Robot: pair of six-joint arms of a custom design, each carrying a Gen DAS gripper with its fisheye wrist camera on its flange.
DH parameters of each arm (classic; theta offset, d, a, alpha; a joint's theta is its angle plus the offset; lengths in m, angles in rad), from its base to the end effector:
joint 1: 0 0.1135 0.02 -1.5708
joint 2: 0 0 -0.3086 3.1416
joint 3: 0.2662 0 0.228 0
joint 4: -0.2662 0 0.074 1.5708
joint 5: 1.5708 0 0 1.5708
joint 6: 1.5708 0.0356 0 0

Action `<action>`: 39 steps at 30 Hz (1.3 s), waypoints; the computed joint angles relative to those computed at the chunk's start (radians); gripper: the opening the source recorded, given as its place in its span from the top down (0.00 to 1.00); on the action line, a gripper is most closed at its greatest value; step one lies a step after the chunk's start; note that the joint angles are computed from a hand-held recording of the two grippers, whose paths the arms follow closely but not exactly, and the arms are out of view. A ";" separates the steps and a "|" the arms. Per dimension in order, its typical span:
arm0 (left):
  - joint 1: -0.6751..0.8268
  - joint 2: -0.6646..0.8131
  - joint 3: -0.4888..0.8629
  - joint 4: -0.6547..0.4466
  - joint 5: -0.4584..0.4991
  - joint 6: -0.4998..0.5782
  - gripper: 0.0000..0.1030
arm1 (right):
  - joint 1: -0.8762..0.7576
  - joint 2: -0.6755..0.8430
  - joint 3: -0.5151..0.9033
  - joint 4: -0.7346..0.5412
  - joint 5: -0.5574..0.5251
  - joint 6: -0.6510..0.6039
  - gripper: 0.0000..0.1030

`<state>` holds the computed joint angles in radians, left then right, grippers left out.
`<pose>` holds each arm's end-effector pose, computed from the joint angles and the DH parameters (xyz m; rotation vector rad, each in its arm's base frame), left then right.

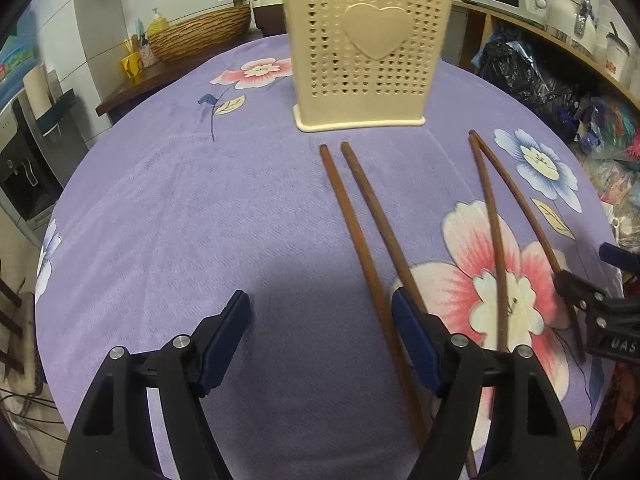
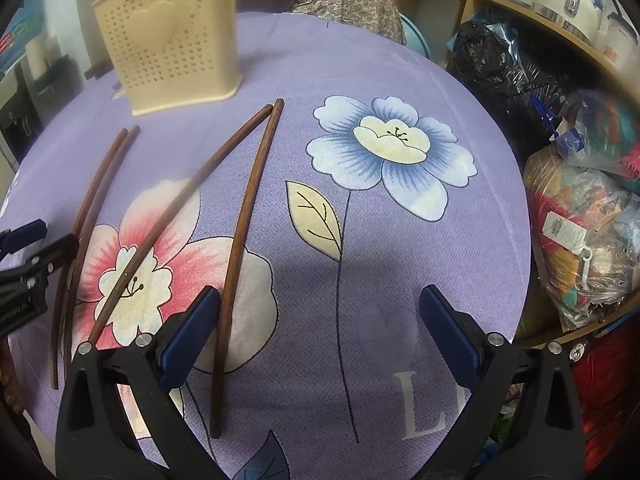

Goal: Organize utensils
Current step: 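Move both open grippers over the remaining brown chopsticks, then close left gripper on a brown chopstick while right gripper grasps another brown chopstick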

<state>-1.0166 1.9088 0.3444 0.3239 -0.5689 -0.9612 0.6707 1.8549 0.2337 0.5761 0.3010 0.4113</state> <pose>0.1307 -0.1748 0.0867 -0.0523 2.4933 0.0534 0.1707 0.1220 0.0936 -0.2258 2.5330 0.0218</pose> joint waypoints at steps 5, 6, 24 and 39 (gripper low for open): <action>0.098 -0.016 -0.057 0.078 0.027 0.066 0.29 | -0.019 0.008 -0.012 0.038 -0.024 -0.019 0.06; 0.109 -0.020 -0.065 0.085 0.031 0.071 0.29 | -0.019 0.009 -0.011 0.039 -0.024 -0.022 0.06; 0.260 -0.008 0.018 0.140 0.151 0.210 0.38 | -0.156 0.109 0.363 -0.176 -0.189 -0.157 0.52; 0.330 -0.009 0.116 0.032 0.186 0.241 0.90 | -0.170 0.201 0.560 -0.272 -0.149 -0.142 0.85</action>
<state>-0.6868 1.9003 0.4599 0.3558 -0.3832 -0.7201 0.5007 2.0559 0.7940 0.3046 0.1523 0.2696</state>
